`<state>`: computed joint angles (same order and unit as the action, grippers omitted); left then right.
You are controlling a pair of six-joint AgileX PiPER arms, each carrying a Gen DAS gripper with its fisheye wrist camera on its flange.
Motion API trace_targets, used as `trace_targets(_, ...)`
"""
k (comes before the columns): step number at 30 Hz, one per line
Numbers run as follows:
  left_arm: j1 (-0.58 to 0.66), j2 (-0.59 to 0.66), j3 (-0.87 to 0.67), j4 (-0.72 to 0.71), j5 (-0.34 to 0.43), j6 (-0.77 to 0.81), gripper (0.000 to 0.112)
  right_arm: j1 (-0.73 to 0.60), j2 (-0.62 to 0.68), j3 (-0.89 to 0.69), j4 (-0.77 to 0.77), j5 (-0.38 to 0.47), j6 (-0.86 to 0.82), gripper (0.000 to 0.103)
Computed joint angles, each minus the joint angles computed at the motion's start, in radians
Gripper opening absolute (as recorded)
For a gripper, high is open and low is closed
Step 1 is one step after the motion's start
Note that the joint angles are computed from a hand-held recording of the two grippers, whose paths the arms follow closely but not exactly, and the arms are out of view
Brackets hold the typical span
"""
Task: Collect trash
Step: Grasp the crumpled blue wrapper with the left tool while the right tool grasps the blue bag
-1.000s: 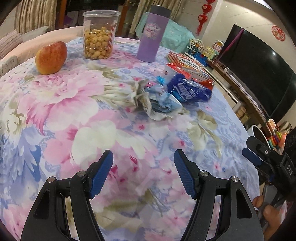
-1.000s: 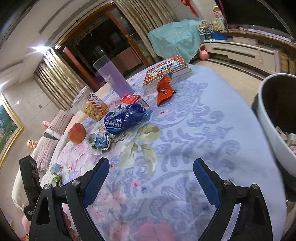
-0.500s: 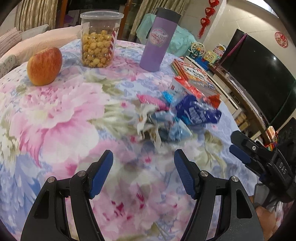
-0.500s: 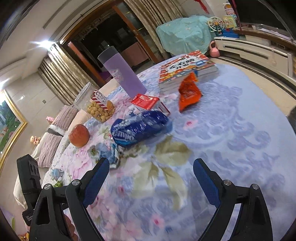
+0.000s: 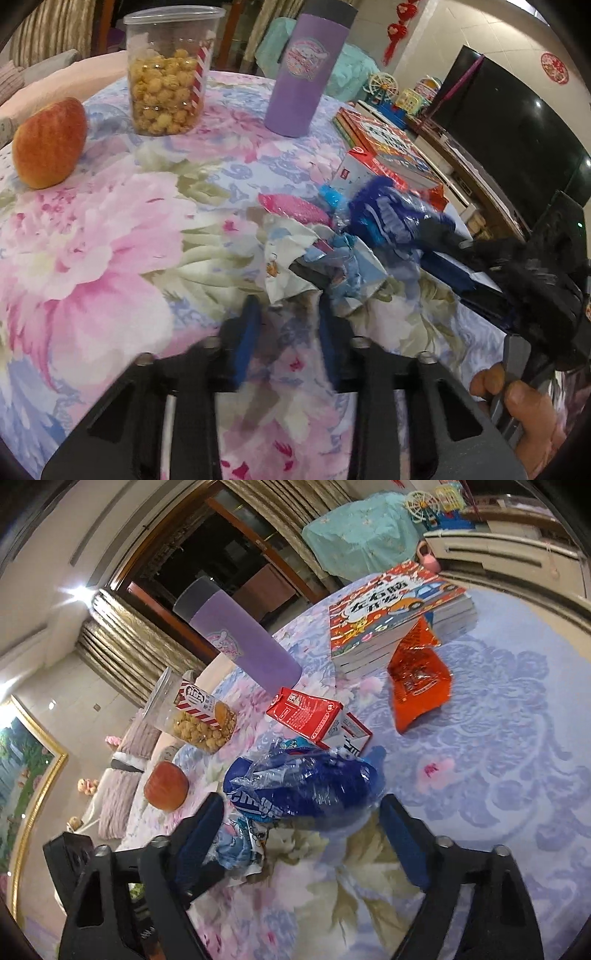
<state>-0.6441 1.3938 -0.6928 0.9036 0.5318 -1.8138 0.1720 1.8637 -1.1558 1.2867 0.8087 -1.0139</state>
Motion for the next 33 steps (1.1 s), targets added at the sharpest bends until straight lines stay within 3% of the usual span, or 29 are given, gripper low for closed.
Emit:
trace_targets(1,0.000,0.004,-0.001,0.001,-0.005,0.004,0.010,0.004,0.009,-0.007,-0.008,-0.002,0.007,0.059)
trace_targets(3,-0.010,0.007,-0.002,0.009,0.001,-0.001,0.005,0.010,0.013,-0.010,-0.032,-0.010,0.014,0.020)
trace_targets(5,-0.028,0.003,0.000,0.022,0.022,-0.021,0.003,0.004,-0.002,0.014,-0.023,-0.012,-0.012,0.008)
trace_targets(6,-0.038,-0.003,0.003,0.028,0.034,-0.034,0.003,0.000,-0.008,0.025,-0.016,-0.013,-0.027,0.007)
trace_targets(9,-0.070,-0.024,0.016,0.046,0.079,-0.076,0.002,-0.024,-0.032,0.056,-0.017,0.011,-0.048,0.009)
trace_targets(13,-0.127,-0.065,0.047,0.078,0.154,-0.160,0.002,-0.059,-0.031,0.057,-0.019,0.079,-0.009,0.022)
trace_targets(15,-0.152,-0.088,0.065,0.081,0.179,-0.180,0.002,-0.051,-0.050,0.074,0.001,0.059,-0.005,0.069)
trace_targets(16,-0.164,-0.097,0.074,0.082,0.190,-0.191,0.002,-0.047,-0.058,0.085,0.025,0.055,-0.020,0.075)
trace_targets(19,-0.185,-0.144,0.109,0.071,0.214,-0.201,0.002,0.003,-0.060,0.082,0.048,0.023,0.003,0.076)
trace_targets(22,-0.192,-0.180,0.134,0.062,0.224,-0.206,0.002,0.065,-0.038,0.046,0.025,-0.053,0.118,0.079)
trace_targets(26,-0.194,-0.199,0.158,0.060,0.214,-0.217,0.002,0.114,0.023,-0.023,0.034,-0.085,0.252,0.081)
trace_targets(30,-0.211,-0.196,0.163,0.064,0.210,-0.234,0.002,0.136,0.036,-0.035,0.076,-0.133,0.255,0.080)
trace_targets(31,-0.220,-0.195,0.161,0.065,0.214,-0.238,0.002,0.142,0.032,-0.035,0.068,-0.155,0.256,0.077)
trace_targets(33,-0.234,-0.187,0.153,0.070,0.219,-0.241,0.002,0.141,0.023,-0.034,0.030,-0.165,0.255,0.049)
